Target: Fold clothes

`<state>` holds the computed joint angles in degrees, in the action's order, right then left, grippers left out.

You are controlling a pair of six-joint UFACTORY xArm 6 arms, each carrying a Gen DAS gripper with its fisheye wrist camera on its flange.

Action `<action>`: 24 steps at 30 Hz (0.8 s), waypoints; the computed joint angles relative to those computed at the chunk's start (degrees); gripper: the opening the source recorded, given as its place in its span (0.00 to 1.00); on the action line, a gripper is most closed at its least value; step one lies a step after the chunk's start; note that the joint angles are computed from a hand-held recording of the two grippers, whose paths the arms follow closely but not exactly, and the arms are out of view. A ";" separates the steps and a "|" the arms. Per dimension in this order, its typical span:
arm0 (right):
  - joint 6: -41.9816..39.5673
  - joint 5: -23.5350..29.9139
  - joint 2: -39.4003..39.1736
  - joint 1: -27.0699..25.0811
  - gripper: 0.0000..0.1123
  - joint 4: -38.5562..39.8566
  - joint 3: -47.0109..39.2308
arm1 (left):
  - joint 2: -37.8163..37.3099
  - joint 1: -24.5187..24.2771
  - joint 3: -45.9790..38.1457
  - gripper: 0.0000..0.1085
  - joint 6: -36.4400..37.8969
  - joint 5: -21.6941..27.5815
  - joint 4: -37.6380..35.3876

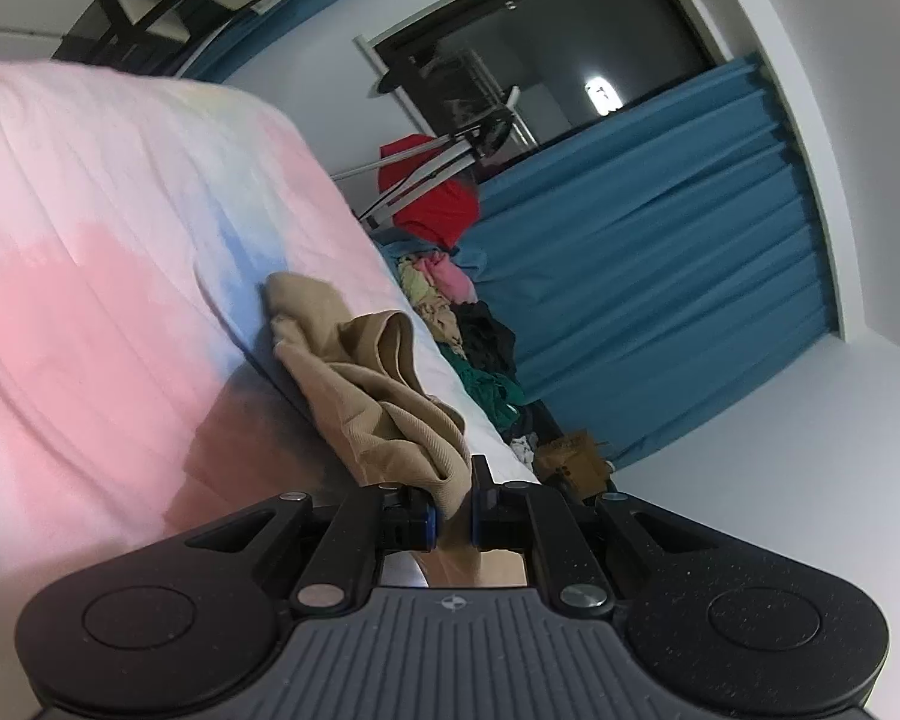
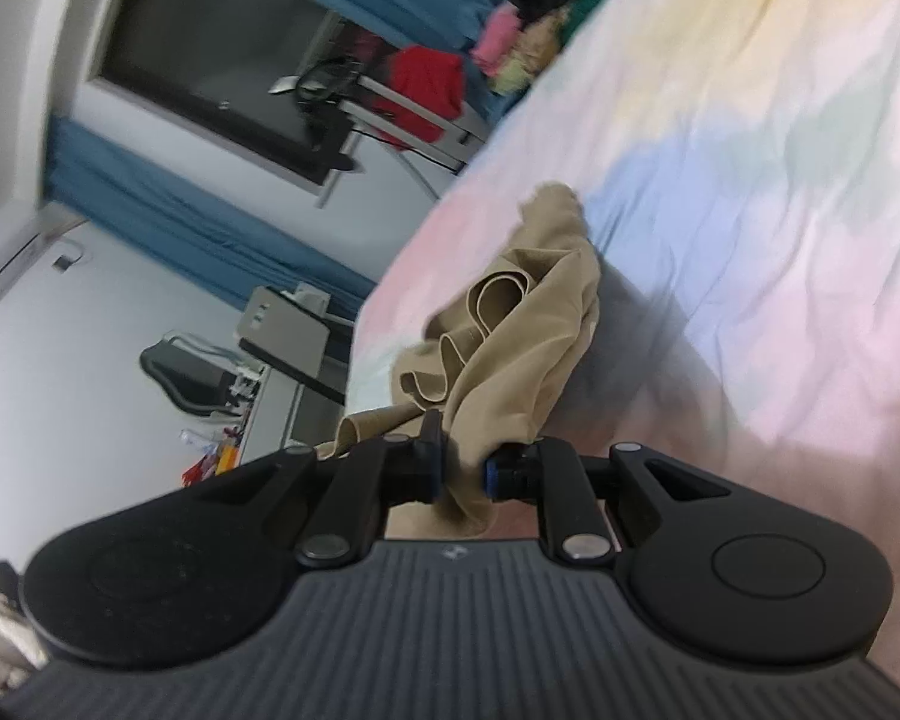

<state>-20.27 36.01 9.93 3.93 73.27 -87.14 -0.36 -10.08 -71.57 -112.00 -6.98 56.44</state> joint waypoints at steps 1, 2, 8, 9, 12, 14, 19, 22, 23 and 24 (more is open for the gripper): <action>-0.88 0.56 -1.73 -0.46 0.14 0.71 1.58 | -1.76 -0.88 1.86 0.09 4.30 0.49 -3.91; -1.36 1.29 -3.34 -0.96 0.14 1.23 3.10 | -3.71 -1.81 3.95 0.09 8.80 0.90 -8.09; -4.46 5.03 -13.40 -3.54 0.14 1.99 12.52 | -14.92 -7.23 13.33 0.09 18.86 6.31 -19.94; -4.86 5.79 -15.10 -4.10 0.14 2.38 14.26 | -16.55 -8.07 14.44 0.09 18.86 7.48 -20.07; -5.94 7.56 -19.05 -5.51 0.14 3.86 18.72 | -20.91 -10.07 17.65 0.09 19.57 10.06 -20.67; -5.08 8.31 -19.89 -5.97 0.14 3.50 19.55 | -22.04 -10.72 18.11 0.09 19.57 11.59 -20.93; -5.36 7.47 -19.25 -5.27 0.14 4.37 18.37 | -21.07 -10.61 15.43 0.09 15.27 14.04 -16.14; -4.98 6.61 -17.74 -4.76 0.14 4.52 16.49 | -19.28 -10.37 13.10 0.09 15.00 14.41 -15.89; -4.75 6.40 -17.31 -4.65 0.14 4.48 16.02 | -18.52 -10.24 12.34 0.09 15.68 14.42 -16.64; -4.06 6.09 -16.56 -4.40 0.14 4.12 15.19 | -17.65 -10.13 11.47 0.09 16.46 14.55 -17.47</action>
